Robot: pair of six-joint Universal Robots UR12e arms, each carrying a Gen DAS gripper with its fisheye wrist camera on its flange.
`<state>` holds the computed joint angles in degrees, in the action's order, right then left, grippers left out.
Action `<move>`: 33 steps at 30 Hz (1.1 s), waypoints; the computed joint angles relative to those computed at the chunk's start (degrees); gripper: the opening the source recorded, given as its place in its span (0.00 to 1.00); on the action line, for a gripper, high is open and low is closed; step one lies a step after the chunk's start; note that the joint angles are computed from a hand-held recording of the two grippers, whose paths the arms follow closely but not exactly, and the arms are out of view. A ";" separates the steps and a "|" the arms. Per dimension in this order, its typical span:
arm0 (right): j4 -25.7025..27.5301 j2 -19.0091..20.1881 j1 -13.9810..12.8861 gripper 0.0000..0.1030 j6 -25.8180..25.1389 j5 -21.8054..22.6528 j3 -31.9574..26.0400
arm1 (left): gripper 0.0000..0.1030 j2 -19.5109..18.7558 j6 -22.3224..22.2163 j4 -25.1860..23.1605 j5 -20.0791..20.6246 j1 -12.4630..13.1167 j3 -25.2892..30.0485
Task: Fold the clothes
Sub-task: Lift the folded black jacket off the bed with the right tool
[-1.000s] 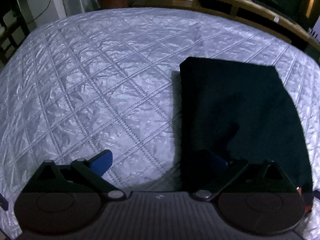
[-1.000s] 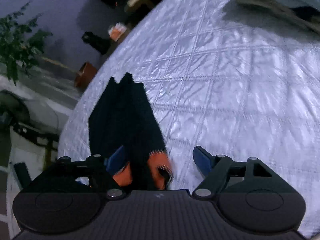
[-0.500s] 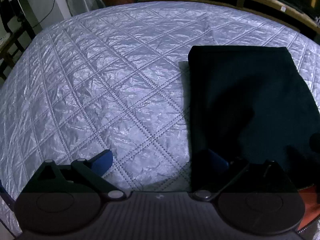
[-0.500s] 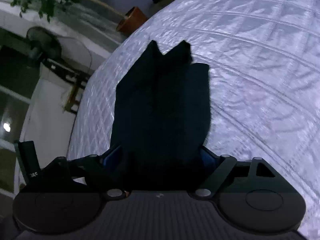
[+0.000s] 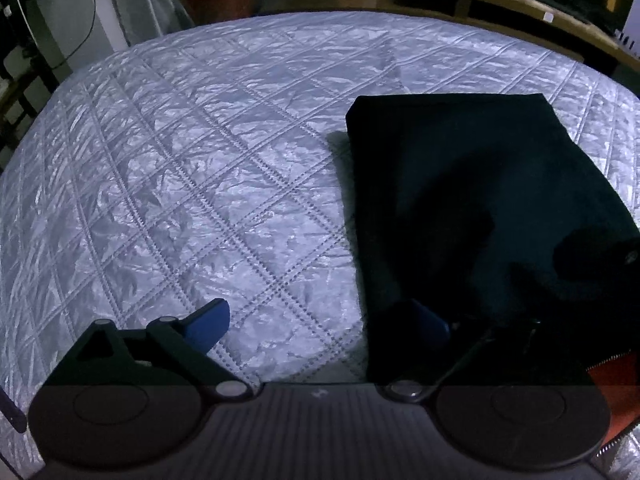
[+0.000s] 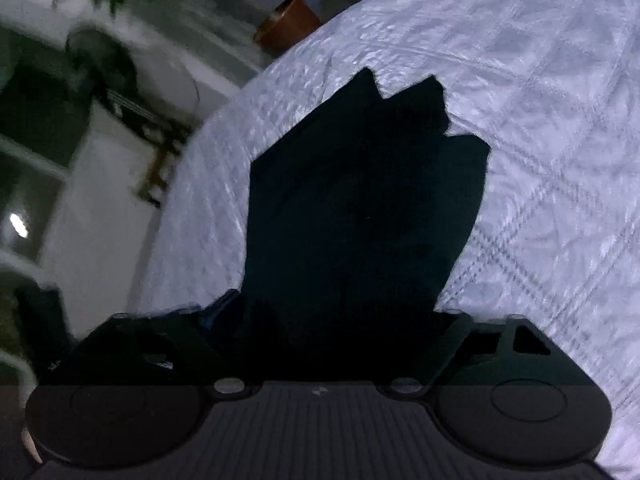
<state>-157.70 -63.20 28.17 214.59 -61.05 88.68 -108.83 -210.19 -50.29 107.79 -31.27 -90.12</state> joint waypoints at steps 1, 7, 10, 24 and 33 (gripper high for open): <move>2.37 -0.03 0.19 0.72 -1.33 -0.82 -0.80 | 0.92 -0.02 0.06 0.10 0.05 -0.02 -0.02; 5.29 1.01 -0.44 0.31 -0.28 2.88 -1.85 | 0.92 -0.27 0.48 -0.05 0.64 -0.08 0.16; -1.45 2.10 -1.85 0.36 9.28 8.33 -0.13 | 0.93 -0.19 0.25 -0.16 0.23 0.07 0.09; -19.63 1.55 -1.02 0.15 22.68 7.24 5.56 | 0.92 0.24 -1.54 -0.22 -1.25 0.86 0.05; -48.33 4.34 2.15 0.14 51.87 -2.33 11.19 | 0.91 1.62 -4.88 5.44 -2.92 1.89 -1.62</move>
